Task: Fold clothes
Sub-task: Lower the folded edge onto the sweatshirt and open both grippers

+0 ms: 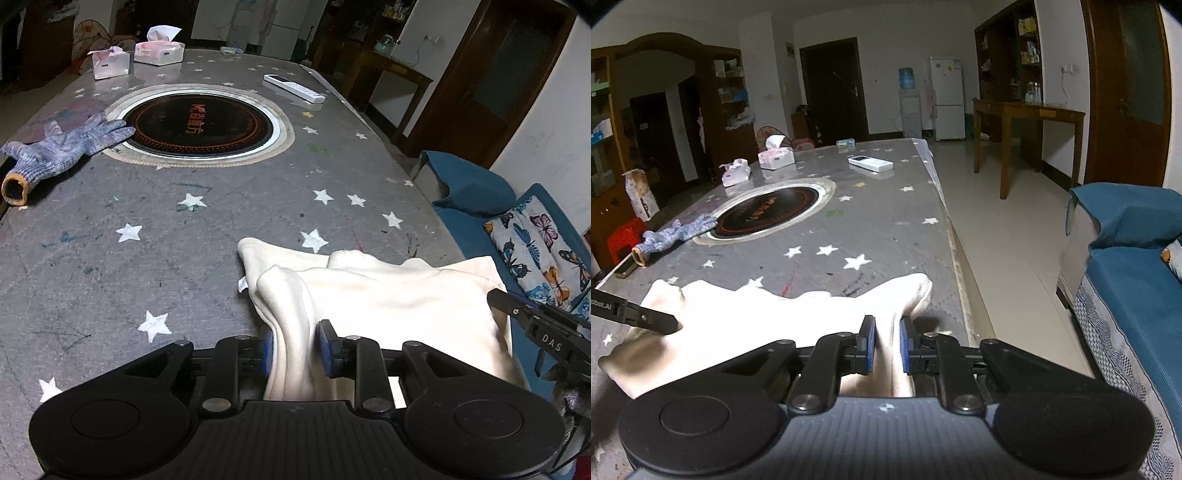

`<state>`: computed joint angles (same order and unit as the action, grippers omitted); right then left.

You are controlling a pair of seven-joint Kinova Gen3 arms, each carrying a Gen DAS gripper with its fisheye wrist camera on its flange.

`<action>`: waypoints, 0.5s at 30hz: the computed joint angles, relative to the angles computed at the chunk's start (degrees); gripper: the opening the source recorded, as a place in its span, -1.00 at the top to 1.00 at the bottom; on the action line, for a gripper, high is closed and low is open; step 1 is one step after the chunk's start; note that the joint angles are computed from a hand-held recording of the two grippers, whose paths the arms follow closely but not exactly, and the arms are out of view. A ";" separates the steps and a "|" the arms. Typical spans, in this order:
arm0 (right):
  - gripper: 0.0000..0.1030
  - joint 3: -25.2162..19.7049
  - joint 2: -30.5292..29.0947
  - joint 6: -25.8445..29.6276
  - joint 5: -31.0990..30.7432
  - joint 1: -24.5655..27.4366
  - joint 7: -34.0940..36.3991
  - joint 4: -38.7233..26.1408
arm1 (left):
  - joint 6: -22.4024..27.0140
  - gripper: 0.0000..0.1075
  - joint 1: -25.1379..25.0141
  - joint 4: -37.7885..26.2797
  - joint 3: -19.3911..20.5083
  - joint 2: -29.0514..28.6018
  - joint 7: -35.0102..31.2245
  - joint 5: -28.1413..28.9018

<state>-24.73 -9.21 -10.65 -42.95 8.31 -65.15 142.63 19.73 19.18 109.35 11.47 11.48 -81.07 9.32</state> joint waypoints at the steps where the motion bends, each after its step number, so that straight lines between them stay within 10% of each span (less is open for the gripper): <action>1: 0.76 -0.58 0.19 -0.19 -0.65 0.61 0.53 0.01 | 0.14 0.46 0.37 -0.15 -0.34 0.19 0.41 -0.49; 15: 0.42 0.36 0.44 -0.79 -5.96 -1.44 5.13 0.56 | 1.65 -0.25 10.14 -0.98 -7.54 0.93 18.21 -18.45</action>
<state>-24.37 -8.78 -11.44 -48.90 6.87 -60.02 143.18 21.38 29.32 108.36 3.93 12.41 -62.86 -9.13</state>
